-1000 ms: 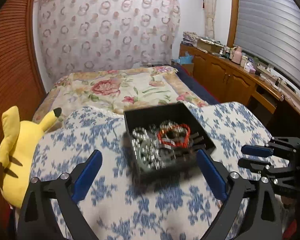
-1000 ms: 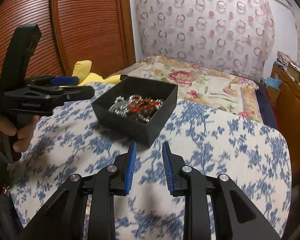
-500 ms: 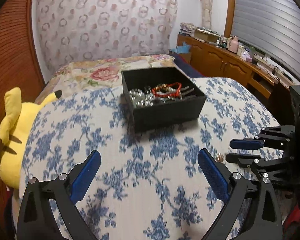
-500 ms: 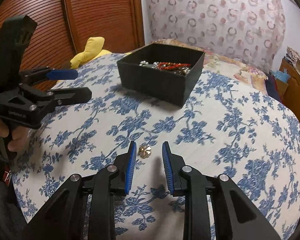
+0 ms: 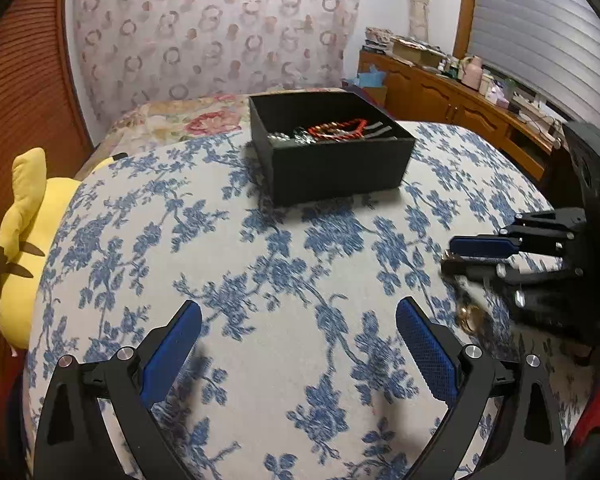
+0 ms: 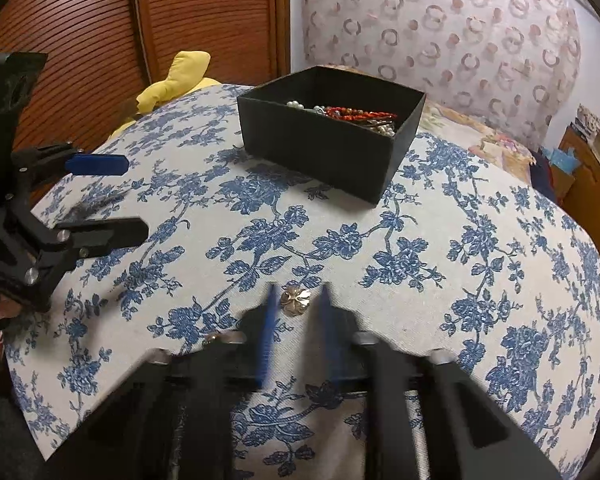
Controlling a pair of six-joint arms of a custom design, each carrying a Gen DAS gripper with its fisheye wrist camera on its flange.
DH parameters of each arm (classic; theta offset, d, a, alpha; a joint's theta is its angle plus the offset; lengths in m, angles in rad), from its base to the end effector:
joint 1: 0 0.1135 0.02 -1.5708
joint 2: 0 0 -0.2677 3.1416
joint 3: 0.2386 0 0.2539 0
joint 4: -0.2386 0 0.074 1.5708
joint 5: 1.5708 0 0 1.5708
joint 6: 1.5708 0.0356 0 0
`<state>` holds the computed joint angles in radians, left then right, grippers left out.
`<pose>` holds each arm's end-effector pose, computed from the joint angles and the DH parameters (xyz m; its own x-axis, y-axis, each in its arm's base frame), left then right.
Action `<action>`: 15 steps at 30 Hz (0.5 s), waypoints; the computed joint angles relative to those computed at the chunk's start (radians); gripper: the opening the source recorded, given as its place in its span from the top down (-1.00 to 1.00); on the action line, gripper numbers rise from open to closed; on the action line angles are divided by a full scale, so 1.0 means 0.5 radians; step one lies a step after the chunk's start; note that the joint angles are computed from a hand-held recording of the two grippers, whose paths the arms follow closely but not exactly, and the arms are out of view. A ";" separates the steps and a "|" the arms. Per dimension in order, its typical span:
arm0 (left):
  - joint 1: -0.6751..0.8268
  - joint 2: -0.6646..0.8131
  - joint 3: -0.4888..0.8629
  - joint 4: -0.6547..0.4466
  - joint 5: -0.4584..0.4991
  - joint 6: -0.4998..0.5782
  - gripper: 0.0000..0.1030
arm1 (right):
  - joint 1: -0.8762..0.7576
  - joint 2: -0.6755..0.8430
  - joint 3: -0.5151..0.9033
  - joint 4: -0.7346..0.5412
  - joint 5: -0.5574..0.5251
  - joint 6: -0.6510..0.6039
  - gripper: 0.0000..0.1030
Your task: Organize jewelry
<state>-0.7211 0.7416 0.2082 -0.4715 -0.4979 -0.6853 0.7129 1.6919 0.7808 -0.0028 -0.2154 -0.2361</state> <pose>0.1029 -0.0678 0.1317 -0.7362 -0.0932 -0.6703 -0.1011 0.9945 -0.0272 0.2351 0.2133 0.1349 -0.4099 -0.6564 -0.6333 -0.8573 0.5144 0.0217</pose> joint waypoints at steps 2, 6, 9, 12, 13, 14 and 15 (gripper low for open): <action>-0.103 0.104 0.025 0.015 -0.035 -0.075 -0.83 | -0.032 -0.013 -0.005 -0.016 -0.039 0.007 0.68; -0.310 0.295 0.077 0.065 -0.101 -0.215 -0.83 | -0.085 -0.163 -0.139 0.025 -0.080 -0.008 0.68; -0.427 0.438 0.126 0.131 -0.127 -0.267 -0.83 | -0.146 -0.326 -0.263 0.035 -0.114 -0.018 0.68; -0.500 0.564 0.178 0.203 -0.137 -0.271 -0.83 | -0.202 -0.439 -0.353 0.030 -0.140 -0.025 0.68; -0.511 0.605 0.195 0.232 -0.135 -0.259 -0.82 | -0.226 -0.476 -0.380 0.027 -0.149 -0.028 0.68; -0.519 0.644 0.213 0.263 -0.127 -0.237 -0.82 | -0.249 -0.505 -0.403 0.023 -0.160 -0.032 0.68; -0.524 0.670 0.225 0.290 -0.116 -0.217 -0.82 | -0.273 -0.530 -0.424 0.021 -0.171 -0.036 0.68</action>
<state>-0.9832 1.0767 0.3207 -0.3263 -0.5560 -0.7940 0.5766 1.4271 0.5688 0.0079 -0.3010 -0.2539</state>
